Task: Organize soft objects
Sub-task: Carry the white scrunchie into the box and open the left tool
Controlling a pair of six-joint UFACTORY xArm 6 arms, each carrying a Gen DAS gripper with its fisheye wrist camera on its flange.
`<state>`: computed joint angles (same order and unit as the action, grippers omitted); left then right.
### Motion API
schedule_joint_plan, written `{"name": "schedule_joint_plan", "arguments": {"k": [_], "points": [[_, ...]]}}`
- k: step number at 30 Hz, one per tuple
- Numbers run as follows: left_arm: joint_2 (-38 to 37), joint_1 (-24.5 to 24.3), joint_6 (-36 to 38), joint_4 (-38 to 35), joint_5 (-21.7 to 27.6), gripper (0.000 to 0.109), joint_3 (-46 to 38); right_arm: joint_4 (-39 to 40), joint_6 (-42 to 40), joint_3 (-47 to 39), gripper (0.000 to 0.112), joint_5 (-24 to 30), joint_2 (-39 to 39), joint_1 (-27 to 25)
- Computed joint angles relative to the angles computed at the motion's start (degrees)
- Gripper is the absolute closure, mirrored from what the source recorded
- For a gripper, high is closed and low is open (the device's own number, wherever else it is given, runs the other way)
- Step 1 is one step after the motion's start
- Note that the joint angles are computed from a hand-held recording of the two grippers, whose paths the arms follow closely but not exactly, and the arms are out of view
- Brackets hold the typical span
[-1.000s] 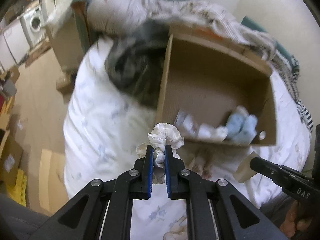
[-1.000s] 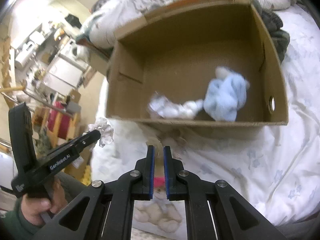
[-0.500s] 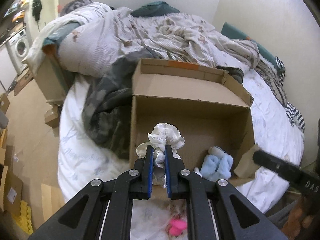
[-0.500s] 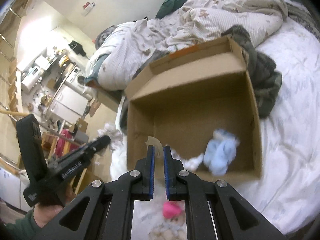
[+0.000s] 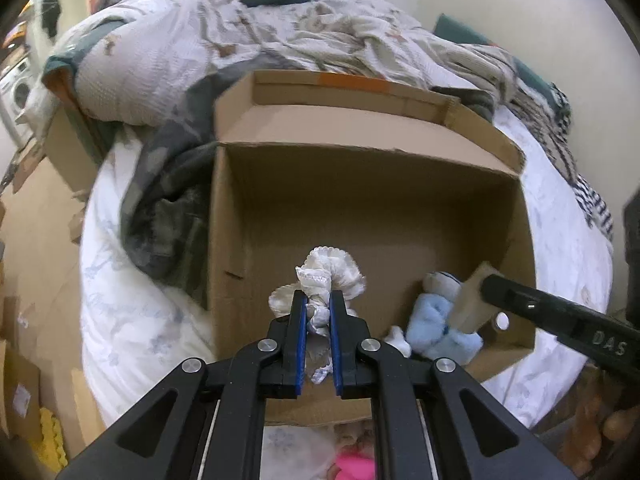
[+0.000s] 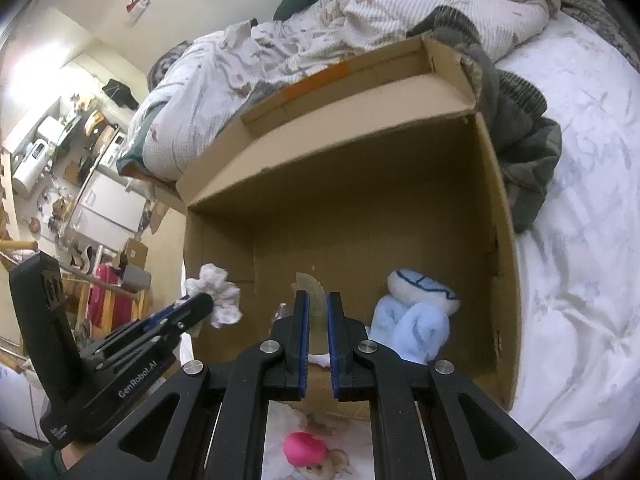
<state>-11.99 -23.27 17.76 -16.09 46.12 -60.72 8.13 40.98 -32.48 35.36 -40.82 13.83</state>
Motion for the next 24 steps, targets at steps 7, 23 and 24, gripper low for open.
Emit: {"name": "schedule_joint_plan", "arguments": {"k": [7, 23, 24], "points": [[0.5, -0.38, 0.75, 0.06, -0.19, 0.099, 0.83, 2.79, -1.87, 0.84, 0.102, 1.79, 0.7, -1.42], [3.27, -1.05, -1.47, 1.37, 4.89, 0.093, -0.72, 10.42, -4.83, 1.14, 0.102, 2.33, 3.19, -1.91], [3.54, -1.16, -1.66, 1.6, 5.32, 0.089, -0.96, 10.27, -4.72, 0.74, 0.102, 2.46, 3.74, -1.96]]}}
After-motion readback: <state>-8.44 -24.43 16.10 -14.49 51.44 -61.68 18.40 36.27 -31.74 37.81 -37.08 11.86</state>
